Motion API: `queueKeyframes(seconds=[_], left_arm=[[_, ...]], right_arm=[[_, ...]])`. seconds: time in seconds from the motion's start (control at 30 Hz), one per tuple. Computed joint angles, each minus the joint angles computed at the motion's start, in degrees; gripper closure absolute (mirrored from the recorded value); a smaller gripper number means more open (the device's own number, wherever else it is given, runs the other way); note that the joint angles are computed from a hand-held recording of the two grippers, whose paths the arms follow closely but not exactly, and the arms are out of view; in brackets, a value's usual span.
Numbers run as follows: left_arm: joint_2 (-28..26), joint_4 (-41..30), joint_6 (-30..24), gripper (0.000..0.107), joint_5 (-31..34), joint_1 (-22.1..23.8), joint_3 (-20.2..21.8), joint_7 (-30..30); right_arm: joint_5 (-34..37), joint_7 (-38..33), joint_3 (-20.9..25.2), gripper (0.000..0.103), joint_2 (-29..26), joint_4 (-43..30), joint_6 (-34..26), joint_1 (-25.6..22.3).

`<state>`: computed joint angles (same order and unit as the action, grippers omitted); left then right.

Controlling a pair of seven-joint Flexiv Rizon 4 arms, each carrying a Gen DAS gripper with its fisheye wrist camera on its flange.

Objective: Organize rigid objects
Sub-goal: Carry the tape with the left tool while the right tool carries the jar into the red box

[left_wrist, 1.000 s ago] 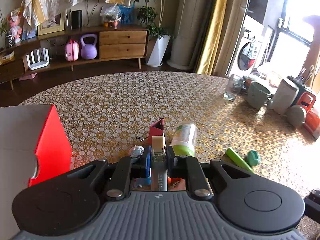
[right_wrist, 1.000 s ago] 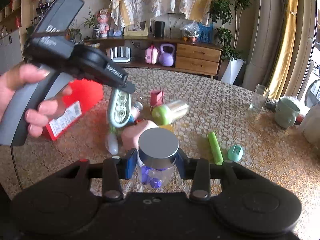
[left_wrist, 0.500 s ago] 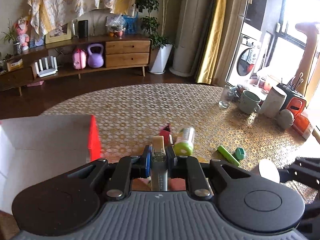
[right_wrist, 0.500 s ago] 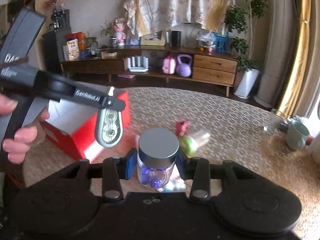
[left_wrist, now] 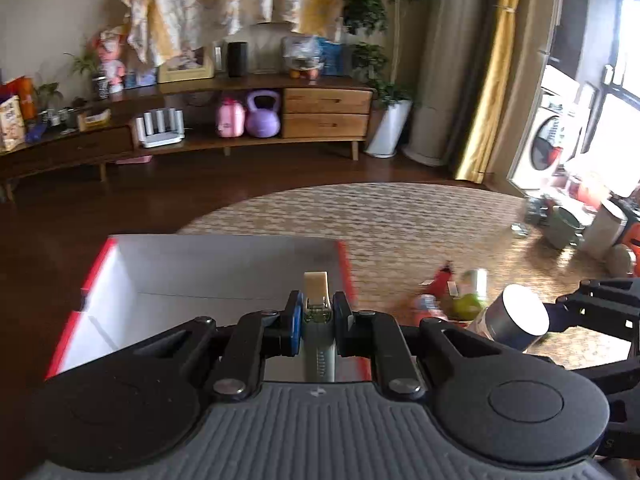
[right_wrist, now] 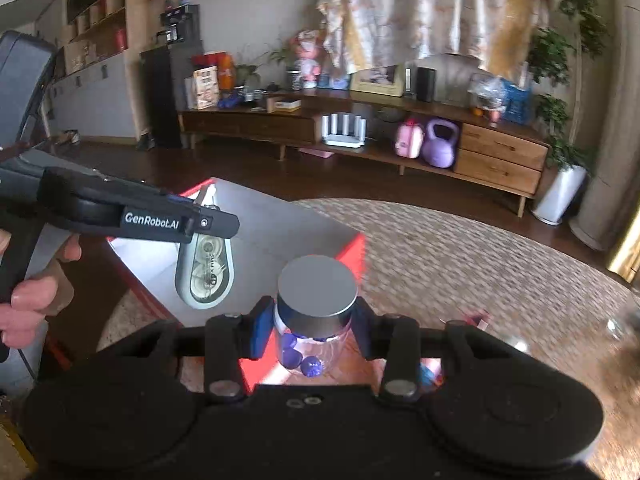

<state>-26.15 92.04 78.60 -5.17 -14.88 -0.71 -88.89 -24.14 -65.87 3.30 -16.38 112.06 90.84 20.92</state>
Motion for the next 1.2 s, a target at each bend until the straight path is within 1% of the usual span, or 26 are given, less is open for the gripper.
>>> queueKeyframes(seconds=[0.07, 0.17, 0.23, 0.33, 0.4, 0.47, 0.53, 0.57, 0.7, 0.77, 0.87, 0.93, 1.03, 1.2], left_arm=[[-0.2, -0.3, -0.5, 0.091, 0.7, 0.2, 1.3, -0.4], [-0.9, -1.6, -2.1, 0.091, 2.2, 0.4, 3.5, -1.7], [-1.6, -2.6, -3.1, 0.091, 3.3, 0.7, 4.6, -2.4], [-3.0, -4.4, -4.5, 0.091, 5.5, 0.9, 6.6, -4.0], [-4.1, -5.6, -6.2, 0.091, 5.8, 1.8, 6.7, -4.5], [-5.1, -6.7, -7.6, 0.091, 6.6, 2.3, 7.3, -5.1], [-6.1, -8.1, -9.1, 0.091, 7.9, 2.5, 8.2, -5.7], [-6.8, -8.9, -10.2, 0.091, 8.3, 2.7, 8.5, -6.1], [-8.1, -10.2, -12.5, 0.091, 10.1, 3.3, 8.8, -6.7], [-9.0, -11.1, -13.7, 0.091, 10.5, 3.9, 8.3, -6.2], [-10.2, -12.6, -15.7, 0.091, 11.5, 4.0, 8.4, -5.9], [-10.7, -13.1, -17.0, 0.091, 11.0, 4.7, 7.5, -5.1], [-11.1, -13.7, -18.4, 0.091, 11.4, 4.6, 7.5, -4.9], [-11.6, -15.1, -20.3, 0.091, 11.6, 4.6, 7.3, -4.6]], right_arm=[[1.3, -1.5, 2.5, 0.062, -2.6, -3.4, -1.9, -0.8], [2.0, -2.3, 3.2, 0.062, -5.9, -7.2, -3.8, 0.1], [3.1, -3.8, 4.9, 0.062, -8.4, -10.0, -5.2, -0.3], [4.8, -6.4, 7.0, 0.062, -11.8, -14.5, -8.8, -0.7], [6.1, -8.2, 8.2, 0.062, -13.7, -17.4, -11.6, -0.6], [6.1, -8.3, 6.9, 0.062, -14.7, -18.4, -12.8, 1.0], [6.9, -10.3, 8.0, 0.062, -16.3, -20.8, -16.1, 1.0], [7.0, -10.5, 7.6, 0.062, -16.9, -21.5, -17.0, 1.6], [8.1, -12.1, 7.5, 0.062, -18.4, -24.1, -21.6, 2.8], [8.8, -12.9, 7.7, 0.062, -18.9, -25.3, -24.0, 3.2], [8.9, -13.1, 7.0, 0.062, -19.3, -26.5, -26.9, 4.2], [9.4, -13.0, 6.8, 0.062, -19.5, -27.0, -28.1, 4.5], [9.8, -13.2, 6.6, 0.062, -19.9, -28.2, -29.6, 4.8], [10.0, -12.6, 6.0, 0.061, -20.1, -28.6, -29.9, 5.2]])
